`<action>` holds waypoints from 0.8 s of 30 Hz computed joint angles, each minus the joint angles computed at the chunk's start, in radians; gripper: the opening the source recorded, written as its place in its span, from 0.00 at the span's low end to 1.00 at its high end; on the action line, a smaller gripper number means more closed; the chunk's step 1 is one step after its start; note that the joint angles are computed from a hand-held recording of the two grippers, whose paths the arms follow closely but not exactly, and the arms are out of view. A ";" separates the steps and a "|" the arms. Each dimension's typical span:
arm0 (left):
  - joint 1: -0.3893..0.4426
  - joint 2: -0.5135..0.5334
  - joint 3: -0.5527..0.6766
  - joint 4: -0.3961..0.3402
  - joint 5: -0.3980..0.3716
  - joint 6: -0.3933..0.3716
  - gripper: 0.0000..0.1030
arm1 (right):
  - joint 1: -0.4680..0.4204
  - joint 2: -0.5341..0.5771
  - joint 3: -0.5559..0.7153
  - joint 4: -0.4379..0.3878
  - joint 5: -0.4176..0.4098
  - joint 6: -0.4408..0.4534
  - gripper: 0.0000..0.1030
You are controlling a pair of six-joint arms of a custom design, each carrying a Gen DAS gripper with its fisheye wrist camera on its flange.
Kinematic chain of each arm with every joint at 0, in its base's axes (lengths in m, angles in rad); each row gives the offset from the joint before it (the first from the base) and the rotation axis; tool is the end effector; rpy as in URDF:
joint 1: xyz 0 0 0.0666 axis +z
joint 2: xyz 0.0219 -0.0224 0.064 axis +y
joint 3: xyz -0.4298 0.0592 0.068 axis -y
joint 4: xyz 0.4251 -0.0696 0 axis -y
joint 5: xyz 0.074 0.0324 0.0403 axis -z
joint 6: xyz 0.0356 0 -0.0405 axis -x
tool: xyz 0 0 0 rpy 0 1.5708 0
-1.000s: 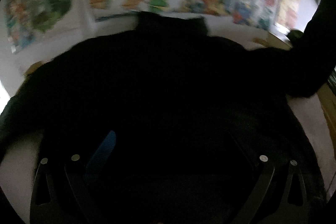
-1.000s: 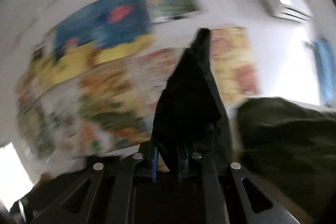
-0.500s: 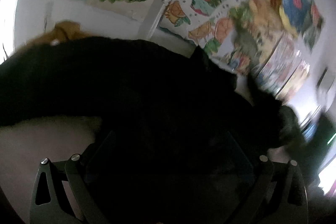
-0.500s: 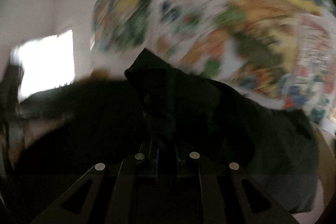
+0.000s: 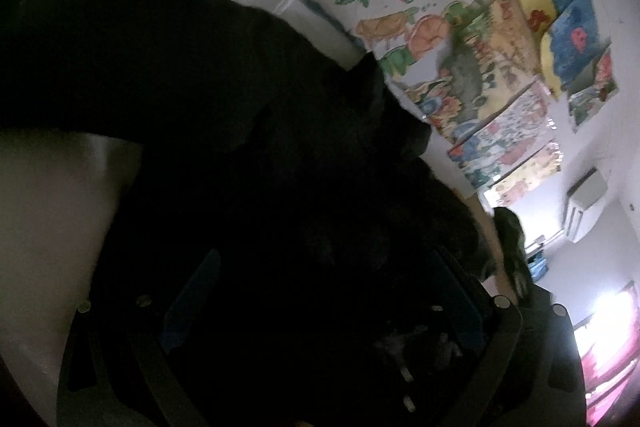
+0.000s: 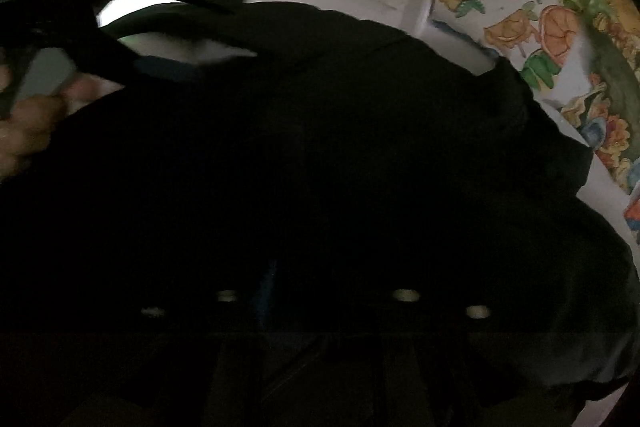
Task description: Fold large clothes
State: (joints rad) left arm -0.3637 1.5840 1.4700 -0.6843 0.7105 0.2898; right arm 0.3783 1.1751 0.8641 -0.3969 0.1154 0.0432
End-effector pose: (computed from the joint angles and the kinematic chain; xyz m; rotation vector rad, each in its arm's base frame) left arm 0.5414 -0.2313 0.4386 0.4483 2.3731 -1.1508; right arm 0.3796 0.1460 0.3520 -0.4163 2.2350 0.0450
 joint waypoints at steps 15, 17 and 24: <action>-0.157 0.075 0.067 -0.123 -0.402 -0.199 0.44 | 0.009 -0.303 -0.172 -0.135 0.115 0.089 0.73; -0.165 0.079 0.051 -0.104 -0.458 -0.154 0.33 | -0.024 -0.341 -0.197 -0.148 0.110 0.070 0.73; -0.167 0.010 -0.039 0.059 -0.513 -0.125 0.01 | -0.188 -0.436 -0.258 -0.192 0.025 0.018 0.73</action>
State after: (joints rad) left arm -0.5310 1.5940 1.4311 -0.6249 0.1976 0.1648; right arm 0.1899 0.7391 0.6061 -0.5890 0.1400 0.0609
